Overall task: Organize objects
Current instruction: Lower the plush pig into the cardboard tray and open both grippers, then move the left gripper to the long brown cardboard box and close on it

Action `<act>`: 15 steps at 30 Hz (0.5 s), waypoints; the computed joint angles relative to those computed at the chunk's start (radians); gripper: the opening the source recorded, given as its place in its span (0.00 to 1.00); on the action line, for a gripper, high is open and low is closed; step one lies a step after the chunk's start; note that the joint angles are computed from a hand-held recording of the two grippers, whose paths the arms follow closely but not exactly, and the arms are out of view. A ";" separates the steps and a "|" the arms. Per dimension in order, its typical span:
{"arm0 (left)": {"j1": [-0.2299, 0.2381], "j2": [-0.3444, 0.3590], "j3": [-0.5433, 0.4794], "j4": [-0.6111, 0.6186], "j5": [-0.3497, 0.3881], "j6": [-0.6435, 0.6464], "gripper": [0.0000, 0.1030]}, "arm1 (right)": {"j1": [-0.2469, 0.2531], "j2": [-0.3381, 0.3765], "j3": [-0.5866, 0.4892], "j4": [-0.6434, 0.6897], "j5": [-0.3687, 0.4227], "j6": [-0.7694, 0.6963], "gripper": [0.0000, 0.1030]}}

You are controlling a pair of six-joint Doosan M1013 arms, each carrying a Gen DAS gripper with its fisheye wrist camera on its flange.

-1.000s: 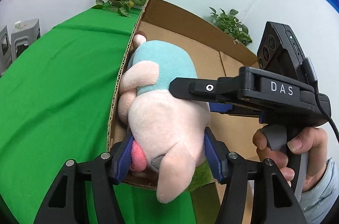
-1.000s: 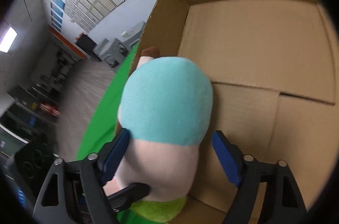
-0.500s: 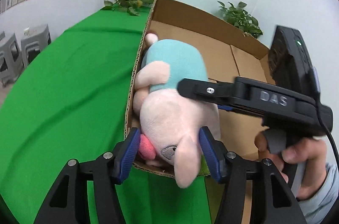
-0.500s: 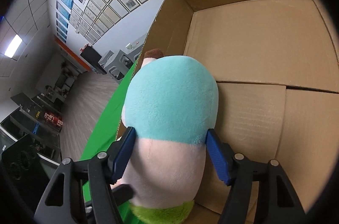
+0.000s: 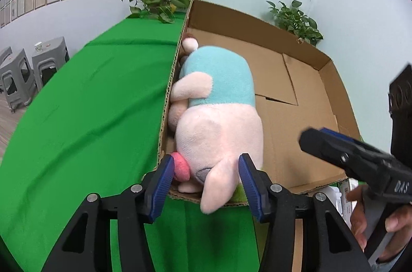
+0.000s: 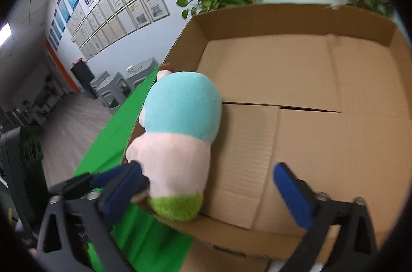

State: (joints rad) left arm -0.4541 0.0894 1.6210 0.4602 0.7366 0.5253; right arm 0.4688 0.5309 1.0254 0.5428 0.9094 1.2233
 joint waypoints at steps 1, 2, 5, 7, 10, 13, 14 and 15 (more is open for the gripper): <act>-0.008 -0.009 0.004 0.019 0.001 -0.020 0.57 | -0.002 -0.005 0.007 0.007 -0.004 -0.004 1.00; -0.019 -0.020 0.009 0.058 0.001 -0.054 0.64 | -0.001 -0.010 0.013 0.009 -0.010 -0.003 1.00; -0.066 -0.046 0.019 0.198 0.029 -0.154 0.76 | 0.000 -0.047 0.062 -0.024 -0.077 0.007 1.00; -0.098 -0.061 0.022 0.294 0.054 -0.214 0.85 | 0.016 -0.066 0.080 -0.096 -0.125 0.048 1.00; -0.163 -0.072 0.021 0.485 0.136 -0.329 1.00 | 0.024 -0.108 0.132 -0.197 -0.188 0.111 1.00; -0.215 -0.065 0.001 0.584 0.210 -0.345 1.00 | 0.031 -0.139 0.176 -0.270 -0.244 0.149 1.00; -0.226 -0.064 -0.005 0.587 0.221 -0.335 1.00 | 0.033 -0.146 0.186 -0.291 -0.257 0.162 1.00; -0.233 -0.062 -0.011 0.589 0.226 -0.331 1.00 | 0.033 -0.153 0.196 -0.302 -0.265 0.171 1.00</act>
